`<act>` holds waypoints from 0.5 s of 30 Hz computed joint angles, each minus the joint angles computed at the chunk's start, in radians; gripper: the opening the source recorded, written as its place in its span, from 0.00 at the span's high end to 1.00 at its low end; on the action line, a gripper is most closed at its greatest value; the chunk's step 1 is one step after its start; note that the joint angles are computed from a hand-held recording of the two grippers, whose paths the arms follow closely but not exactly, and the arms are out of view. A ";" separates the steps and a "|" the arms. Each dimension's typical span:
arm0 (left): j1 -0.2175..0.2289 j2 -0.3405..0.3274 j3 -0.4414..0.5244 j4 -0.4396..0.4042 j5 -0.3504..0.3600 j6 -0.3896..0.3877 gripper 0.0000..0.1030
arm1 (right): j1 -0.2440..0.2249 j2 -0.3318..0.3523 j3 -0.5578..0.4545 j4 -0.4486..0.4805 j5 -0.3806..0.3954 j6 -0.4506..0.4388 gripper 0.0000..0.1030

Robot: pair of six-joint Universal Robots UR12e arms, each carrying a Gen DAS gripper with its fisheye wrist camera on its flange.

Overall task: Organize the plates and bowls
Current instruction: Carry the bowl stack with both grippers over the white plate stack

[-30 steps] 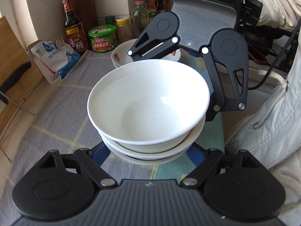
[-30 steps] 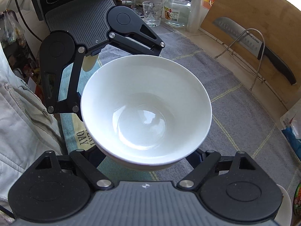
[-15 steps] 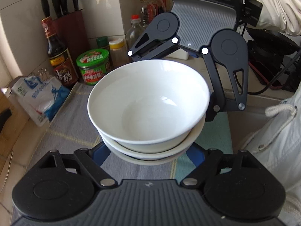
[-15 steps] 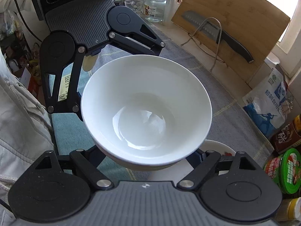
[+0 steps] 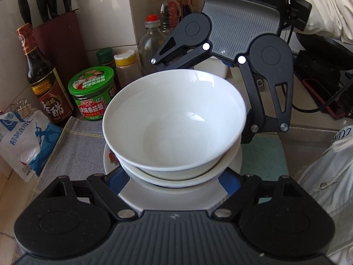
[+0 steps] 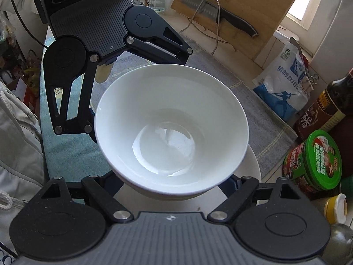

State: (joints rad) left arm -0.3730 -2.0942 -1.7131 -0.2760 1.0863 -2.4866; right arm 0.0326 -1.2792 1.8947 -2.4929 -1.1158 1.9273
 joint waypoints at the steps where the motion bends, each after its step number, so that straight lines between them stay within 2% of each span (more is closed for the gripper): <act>1: -0.003 -0.007 0.007 0.001 0.003 -0.003 0.16 | -0.001 0.004 -0.002 0.000 -0.003 0.002 0.11; 6: -0.009 -0.024 0.025 -0.006 0.002 -0.010 0.16 | -0.005 0.009 -0.004 0.005 -0.008 0.005 0.11; 7: -0.013 -0.030 0.024 0.028 0.019 -0.028 0.16 | -0.006 0.010 -0.005 0.007 -0.008 0.005 0.11; 9: -0.013 -0.034 0.029 0.024 0.018 -0.033 0.16 | -0.007 0.012 -0.009 0.014 -0.008 0.004 0.11; 10: -0.017 -0.038 0.026 0.057 0.037 -0.051 0.16 | -0.008 0.014 -0.012 0.017 -0.010 0.002 0.11; 15: -0.018 -0.041 0.029 0.051 0.038 -0.051 0.16 | -0.009 0.019 -0.016 0.022 -0.012 0.001 0.11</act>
